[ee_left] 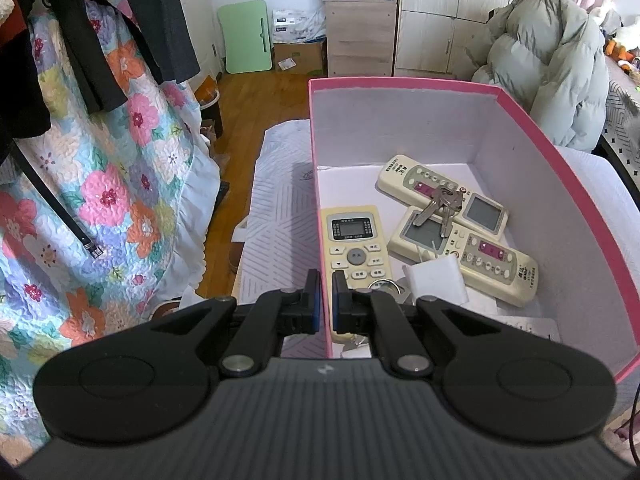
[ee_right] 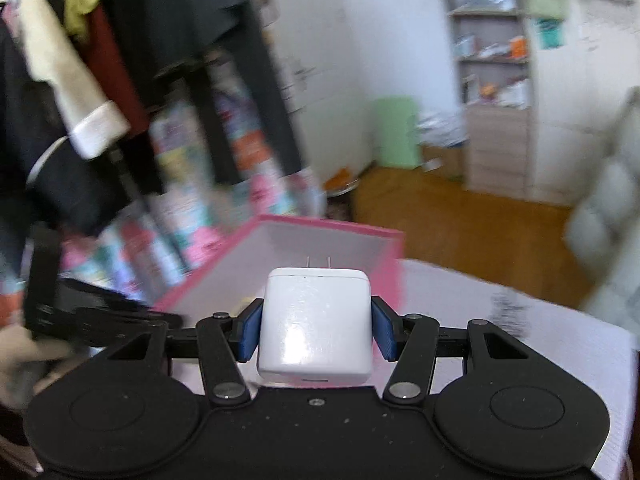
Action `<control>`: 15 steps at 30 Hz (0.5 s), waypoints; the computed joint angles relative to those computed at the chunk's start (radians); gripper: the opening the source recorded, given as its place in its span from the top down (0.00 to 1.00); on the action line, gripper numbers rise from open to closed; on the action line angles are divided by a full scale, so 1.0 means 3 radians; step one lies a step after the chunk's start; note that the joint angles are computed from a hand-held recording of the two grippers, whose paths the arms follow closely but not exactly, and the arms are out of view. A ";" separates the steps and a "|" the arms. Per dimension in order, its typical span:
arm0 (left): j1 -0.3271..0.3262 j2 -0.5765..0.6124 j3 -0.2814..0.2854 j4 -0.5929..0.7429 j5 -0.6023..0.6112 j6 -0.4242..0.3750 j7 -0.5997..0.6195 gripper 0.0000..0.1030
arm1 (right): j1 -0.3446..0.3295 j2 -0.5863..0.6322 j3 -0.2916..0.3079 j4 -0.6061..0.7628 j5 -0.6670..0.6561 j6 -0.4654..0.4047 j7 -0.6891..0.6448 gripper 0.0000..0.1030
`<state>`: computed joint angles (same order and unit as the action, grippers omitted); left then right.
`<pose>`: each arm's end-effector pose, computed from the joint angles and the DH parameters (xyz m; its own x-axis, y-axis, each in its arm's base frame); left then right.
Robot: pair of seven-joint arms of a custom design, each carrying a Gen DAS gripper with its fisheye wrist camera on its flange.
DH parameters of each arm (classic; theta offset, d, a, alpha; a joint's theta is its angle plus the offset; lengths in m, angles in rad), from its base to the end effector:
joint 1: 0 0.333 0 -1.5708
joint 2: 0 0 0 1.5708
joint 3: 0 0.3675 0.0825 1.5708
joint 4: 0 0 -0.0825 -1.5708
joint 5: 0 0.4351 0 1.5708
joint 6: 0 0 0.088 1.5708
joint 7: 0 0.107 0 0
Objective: Organize rigid objects
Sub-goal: 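Carry the large white charger into the pink box and release it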
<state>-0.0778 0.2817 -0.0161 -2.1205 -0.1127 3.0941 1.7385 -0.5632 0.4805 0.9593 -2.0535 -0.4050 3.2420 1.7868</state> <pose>0.6692 -0.0531 0.3706 -0.1386 -0.9900 -0.0266 -0.7603 0.1236 -0.6378 0.6455 0.2332 0.4216 0.4559 -0.8511 -0.2604 -0.6175 -0.0918 -0.7812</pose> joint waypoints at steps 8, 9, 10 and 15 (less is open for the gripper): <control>0.0129 0.0000 -0.0139 -0.0007 -0.0130 0.0012 0.0150 0.96 | 0.0435 0.0980 0.0271 0.1301 0.0285 -0.1617 -0.0448 0.42; 0.0140 0.0002 -0.0150 -0.0006 -0.0142 0.0013 0.0166 0.96 | 0.0615 0.1039 0.0143 0.1515 0.0315 -0.1797 -0.0427 0.42; 0.0157 0.0003 -0.0169 -0.0003 -0.0162 0.0008 0.0185 0.96 | 0.0813 0.1141 0.0018 0.1782 0.0357 -0.2021 -0.0401 0.42; 0.0187 0.0010 -0.0203 0.0009 -0.0224 0.0001 0.0249 0.96 | 0.1372 0.1629 -0.0315 0.2759 0.0710 -0.2768 -0.0269 0.41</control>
